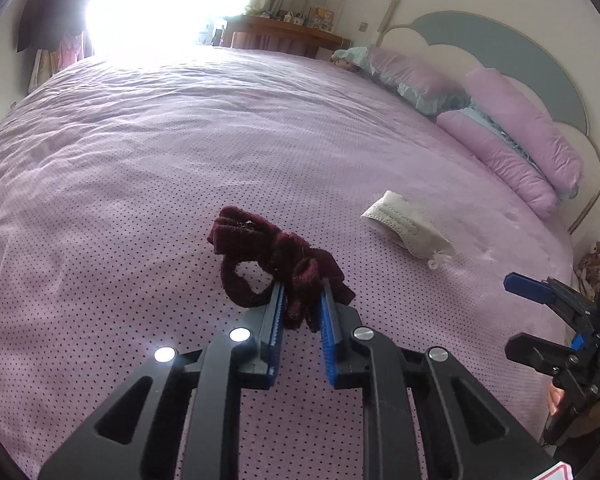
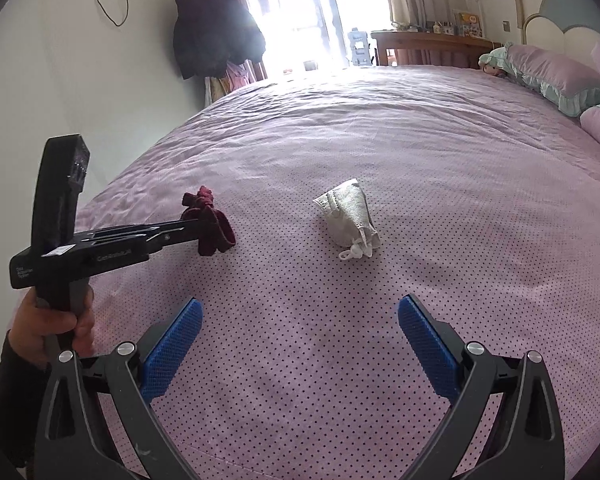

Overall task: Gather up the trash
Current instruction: 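Grasp the dark red hair tie with the left tool while the right grasps the white mask, then carry hair tie and mask to the wastebasket and open both tools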

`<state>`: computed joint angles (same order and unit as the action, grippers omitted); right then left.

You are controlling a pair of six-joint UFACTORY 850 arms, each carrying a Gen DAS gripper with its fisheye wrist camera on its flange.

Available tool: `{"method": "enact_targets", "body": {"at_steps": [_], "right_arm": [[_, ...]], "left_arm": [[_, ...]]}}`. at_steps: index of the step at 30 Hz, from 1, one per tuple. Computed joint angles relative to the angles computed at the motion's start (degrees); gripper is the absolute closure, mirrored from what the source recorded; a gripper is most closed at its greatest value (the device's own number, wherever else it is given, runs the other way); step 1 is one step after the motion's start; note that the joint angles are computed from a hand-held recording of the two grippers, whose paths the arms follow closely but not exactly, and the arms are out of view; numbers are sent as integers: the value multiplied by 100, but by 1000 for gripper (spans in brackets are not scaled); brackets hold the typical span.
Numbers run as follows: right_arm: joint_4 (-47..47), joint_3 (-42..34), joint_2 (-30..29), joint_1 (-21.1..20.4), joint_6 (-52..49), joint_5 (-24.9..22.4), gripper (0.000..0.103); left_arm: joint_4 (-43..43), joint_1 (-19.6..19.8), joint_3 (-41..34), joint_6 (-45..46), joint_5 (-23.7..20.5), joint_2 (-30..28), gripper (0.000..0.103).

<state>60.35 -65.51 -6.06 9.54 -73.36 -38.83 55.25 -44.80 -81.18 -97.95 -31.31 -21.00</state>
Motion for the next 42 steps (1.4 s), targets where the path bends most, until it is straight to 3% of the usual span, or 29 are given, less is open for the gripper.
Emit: {"method": "enact_targets", "body": {"at_steps": [7,14,16,18,20,23,31,36,42], "right_arm": [[-438,-685,-589,172,358,-1,8],[-856,-1356,-1213,373,875,230,11],[-1070,-1536,-1374,429,1087,244,22],[-1487,-1737,-1560,491,1467,261,52],[-1983,-1893,-1719,522,1949,229,75],[-1558,-1903,-1765,398,1619,86,86],[-159,-961,-953,-150,335,-504,87],[119,-202,-259,-544,-1,-810,87],[247,860,754,-1225,-366,-1077,87]], "left_arm": [[469,-89,107,-375,-124,198,86],[581,-14,257,-450,17,321,86],[626,19,315,-535,117,340,86],[711,49,389,-671,225,376,86],[783,69,448,-787,292,408,86],[845,68,475,-856,364,425,86],[1121,-299,462,-1111,520,508,86],[1036,-754,183,-757,515,344,86],[661,-1216,-361,-85,807,-84,86]]}}
